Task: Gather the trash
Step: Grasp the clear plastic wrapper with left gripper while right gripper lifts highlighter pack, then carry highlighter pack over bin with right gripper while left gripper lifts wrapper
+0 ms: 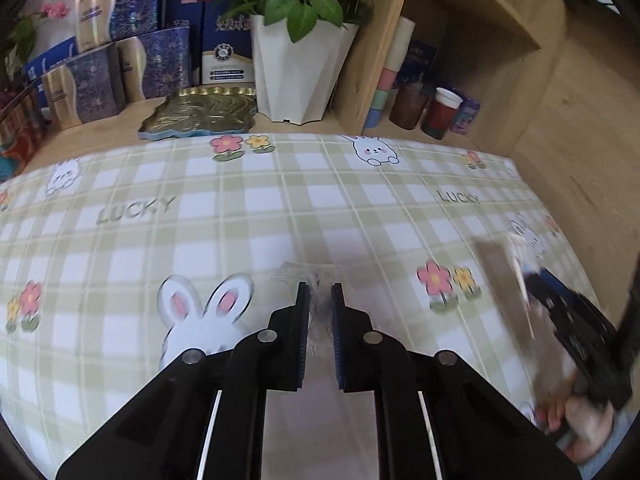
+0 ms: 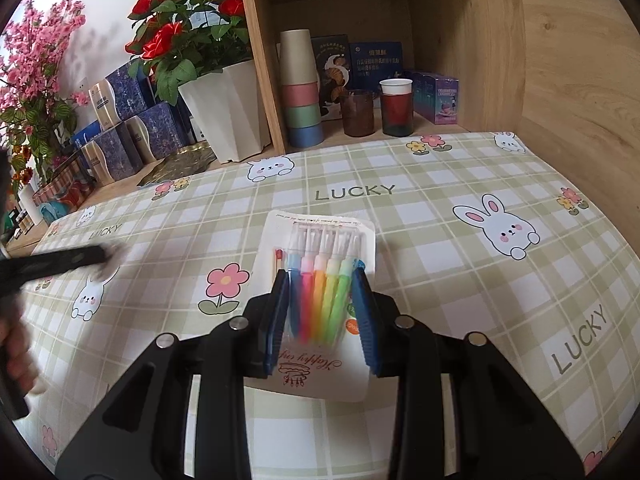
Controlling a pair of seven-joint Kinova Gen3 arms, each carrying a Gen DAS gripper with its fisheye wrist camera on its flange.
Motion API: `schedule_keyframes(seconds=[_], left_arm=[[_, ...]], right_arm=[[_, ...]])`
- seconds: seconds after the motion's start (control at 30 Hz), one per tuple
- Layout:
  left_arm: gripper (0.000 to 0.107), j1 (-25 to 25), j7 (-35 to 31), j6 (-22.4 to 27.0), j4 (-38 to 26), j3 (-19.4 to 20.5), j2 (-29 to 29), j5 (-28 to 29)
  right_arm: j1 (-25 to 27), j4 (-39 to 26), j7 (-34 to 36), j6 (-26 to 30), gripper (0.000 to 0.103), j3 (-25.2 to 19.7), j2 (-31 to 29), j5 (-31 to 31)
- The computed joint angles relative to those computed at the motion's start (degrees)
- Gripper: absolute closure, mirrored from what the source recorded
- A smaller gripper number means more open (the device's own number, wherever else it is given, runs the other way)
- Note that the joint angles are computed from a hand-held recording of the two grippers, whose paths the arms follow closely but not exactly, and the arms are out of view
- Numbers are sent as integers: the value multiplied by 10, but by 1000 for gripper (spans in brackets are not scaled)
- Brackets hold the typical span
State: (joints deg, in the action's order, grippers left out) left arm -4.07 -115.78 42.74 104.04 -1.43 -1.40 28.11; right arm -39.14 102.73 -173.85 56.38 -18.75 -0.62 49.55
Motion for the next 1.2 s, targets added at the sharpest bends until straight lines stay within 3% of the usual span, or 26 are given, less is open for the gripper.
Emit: schedule_keyframes(seconds=[0.13,0.27,0.47,0.6,0.87,1.03,1.2], left_arm=[[97,-21,-55,37,65,-53,-94,35],[97,-28,-67,83,106,-109,-193,6],[97,-29,-43,176,112,-179,-306,-59],[97,-16,-17,226,103,-215,-350,-78],[97,18,54,273,97,-206,-441,-109],[97,46,91,295,92,-188,-484,-132],[97,66,128,323,92,-177,-524,-153]], right_arm=[[-12,-8,0,23,68,-6,9,17],[-36,-27,33,63,68,-9,26,28],[-60,-38,42,93,68,-28,-12,6],[-85,-48,13,145,68,-78,-36,-1],[-159,-60,-109,252,68,-182,-49,-36],[-224,-76,-150,307,68,-215,-24,-52],[-289,-88,-176,331,68,-216,-2,-66]])
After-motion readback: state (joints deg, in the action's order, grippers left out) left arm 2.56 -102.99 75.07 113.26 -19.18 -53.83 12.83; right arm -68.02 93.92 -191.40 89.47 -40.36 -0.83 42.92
